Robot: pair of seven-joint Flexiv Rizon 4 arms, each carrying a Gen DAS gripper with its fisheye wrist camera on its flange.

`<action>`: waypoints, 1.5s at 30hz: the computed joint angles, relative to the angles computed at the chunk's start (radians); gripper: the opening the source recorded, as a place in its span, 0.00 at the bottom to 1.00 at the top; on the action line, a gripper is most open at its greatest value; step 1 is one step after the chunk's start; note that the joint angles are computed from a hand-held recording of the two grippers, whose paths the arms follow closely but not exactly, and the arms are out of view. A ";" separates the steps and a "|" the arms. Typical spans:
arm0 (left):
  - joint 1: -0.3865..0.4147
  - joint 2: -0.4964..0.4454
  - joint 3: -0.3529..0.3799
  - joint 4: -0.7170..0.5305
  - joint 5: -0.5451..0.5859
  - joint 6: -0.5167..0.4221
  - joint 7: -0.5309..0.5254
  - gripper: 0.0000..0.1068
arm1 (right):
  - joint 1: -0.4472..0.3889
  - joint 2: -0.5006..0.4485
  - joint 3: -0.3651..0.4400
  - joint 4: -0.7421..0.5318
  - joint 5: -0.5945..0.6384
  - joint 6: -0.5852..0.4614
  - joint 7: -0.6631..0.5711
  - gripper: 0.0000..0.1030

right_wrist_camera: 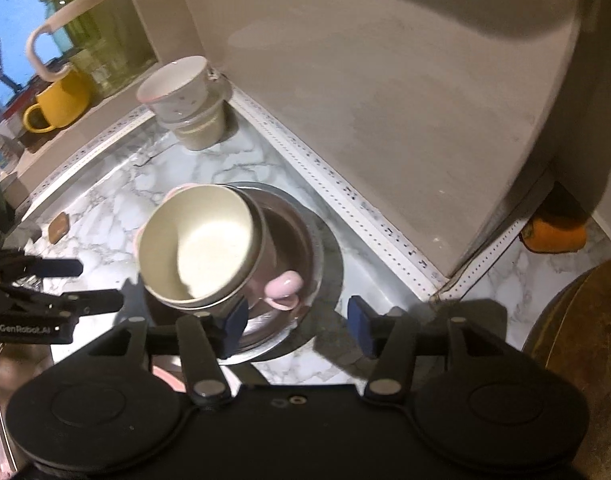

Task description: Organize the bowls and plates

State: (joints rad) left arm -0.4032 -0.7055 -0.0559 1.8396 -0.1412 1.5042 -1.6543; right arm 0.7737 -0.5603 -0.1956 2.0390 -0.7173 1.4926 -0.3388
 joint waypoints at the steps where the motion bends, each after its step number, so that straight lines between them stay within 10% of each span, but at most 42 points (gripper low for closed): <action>1: -0.003 -0.009 0.006 -0.004 -0.003 0.000 -0.008 0.71 | -0.011 -0.006 0.012 -0.005 0.008 -0.004 -0.007 0.55; 8: 0.036 -0.071 -0.033 -0.017 -0.043 0.022 -0.043 0.71 | -0.035 -0.043 0.032 -0.029 0.051 -0.003 -0.041 0.61; 13: 0.157 -0.115 -0.186 0.001 -0.095 0.058 -0.026 0.68 | -0.047 -0.064 0.051 -0.054 0.085 -0.007 -0.086 0.60; 21: 0.255 -0.157 -0.321 0.018 -0.112 0.102 0.022 0.24 | -0.066 -0.087 0.080 -0.093 0.125 -0.035 -0.149 0.59; 37: 0.227 -0.155 -0.221 -0.022 -0.111 0.110 -0.005 0.09 | -0.145 -0.173 0.182 -0.212 0.220 -0.091 -0.255 0.31; 45: 0.310 -0.157 -0.310 0.000 -0.105 0.085 0.072 0.10 | -0.207 -0.242 0.278 -0.307 0.312 -0.124 -0.364 0.17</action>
